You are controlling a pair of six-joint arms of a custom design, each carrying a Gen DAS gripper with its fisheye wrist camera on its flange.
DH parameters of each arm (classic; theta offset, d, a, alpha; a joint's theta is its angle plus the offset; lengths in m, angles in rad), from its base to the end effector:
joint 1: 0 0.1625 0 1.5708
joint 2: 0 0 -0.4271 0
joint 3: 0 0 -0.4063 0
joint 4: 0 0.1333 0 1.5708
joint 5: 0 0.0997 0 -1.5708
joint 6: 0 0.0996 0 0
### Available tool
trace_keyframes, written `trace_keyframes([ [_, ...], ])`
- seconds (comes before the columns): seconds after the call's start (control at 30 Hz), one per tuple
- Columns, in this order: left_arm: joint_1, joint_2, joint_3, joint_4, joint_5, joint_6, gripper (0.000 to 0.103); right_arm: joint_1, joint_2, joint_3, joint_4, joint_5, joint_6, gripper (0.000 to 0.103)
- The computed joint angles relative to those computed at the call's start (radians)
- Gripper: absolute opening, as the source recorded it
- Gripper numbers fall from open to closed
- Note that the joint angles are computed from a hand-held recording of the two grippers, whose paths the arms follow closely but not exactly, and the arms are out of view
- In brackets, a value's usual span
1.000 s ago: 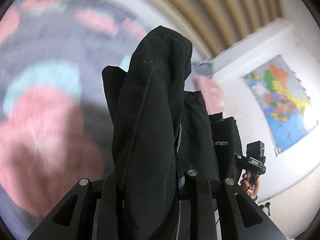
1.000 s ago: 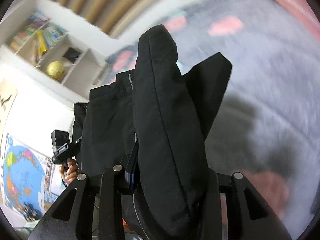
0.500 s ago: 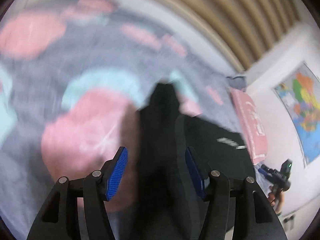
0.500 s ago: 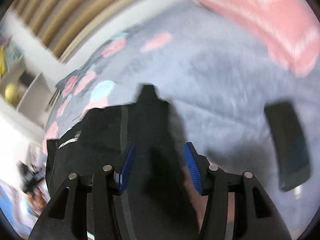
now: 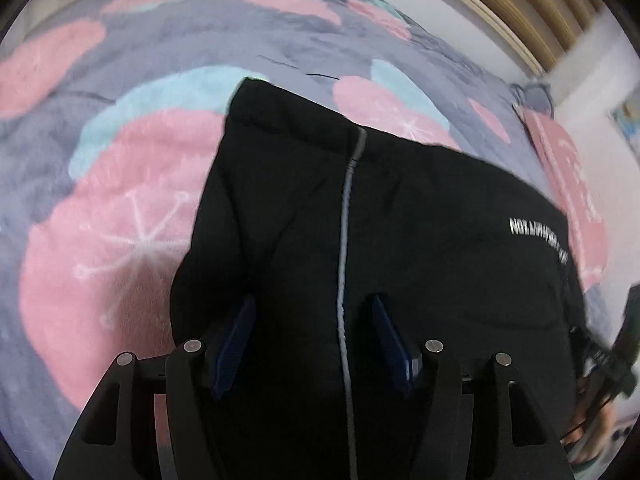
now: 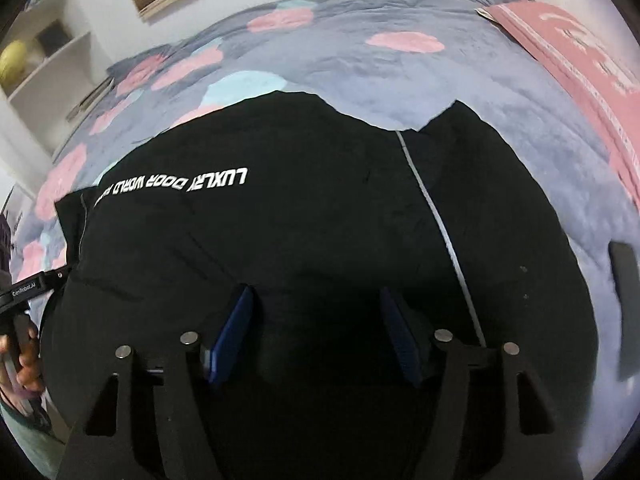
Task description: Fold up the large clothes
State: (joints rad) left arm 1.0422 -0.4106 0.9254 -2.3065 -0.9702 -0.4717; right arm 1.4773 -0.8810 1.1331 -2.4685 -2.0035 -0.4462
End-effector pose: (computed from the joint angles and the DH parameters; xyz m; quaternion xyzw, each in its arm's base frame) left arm -0.2703 -0.8387 0.0746 -0.0056 0.9500 -0.2334 0.2075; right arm 0.0165 -0.8043 0.3784 0.0955 -0.9238 0.2443 0.2788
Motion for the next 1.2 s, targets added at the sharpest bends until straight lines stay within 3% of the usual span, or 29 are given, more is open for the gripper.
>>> trace_keyframes([
  [0.1,-0.008,-0.014,0.035,-0.063,0.028,-0.006,0.063,-0.008,-0.017,0.033,-0.044,0.025,0.019,0.067],
  [0.27,-0.089,-0.055,0.179,-0.193,0.209,0.088,0.063,-0.022,-0.097,0.191,-0.255,0.081,0.021,0.068],
  [0.47,-0.161,-0.12,0.28,-0.22,0.275,0.072,0.063,0.003,-0.189,0.305,-0.414,0.1,0.014,0.072],
  [0.6,-0.223,-0.157,0.328,-0.349,0.371,0.145,0.068,0.041,-0.236,0.333,-0.453,0.106,0.005,0.087],
  [0.67,-0.244,-0.157,0.323,-0.376,0.424,0.166,0.078,0.07,-0.25,0.339,-0.472,0.086,0.002,0.087],
  [0.83,-0.31,-0.152,0.302,-0.412,0.555,0.252,0.079,0.131,-0.281,0.358,-0.463,0.032,-0.022,0.087],
  [1.07,-0.358,-0.138,0.309,-0.403,0.594,0.246,0.079,0.203,-0.309,0.404,-0.477,-0.005,-0.069,0.093],
  [1.2,-0.356,-0.137,0.322,-0.357,0.55,0.189,0.079,0.222,-0.301,0.419,-0.509,-0.038,-0.109,0.093],
])
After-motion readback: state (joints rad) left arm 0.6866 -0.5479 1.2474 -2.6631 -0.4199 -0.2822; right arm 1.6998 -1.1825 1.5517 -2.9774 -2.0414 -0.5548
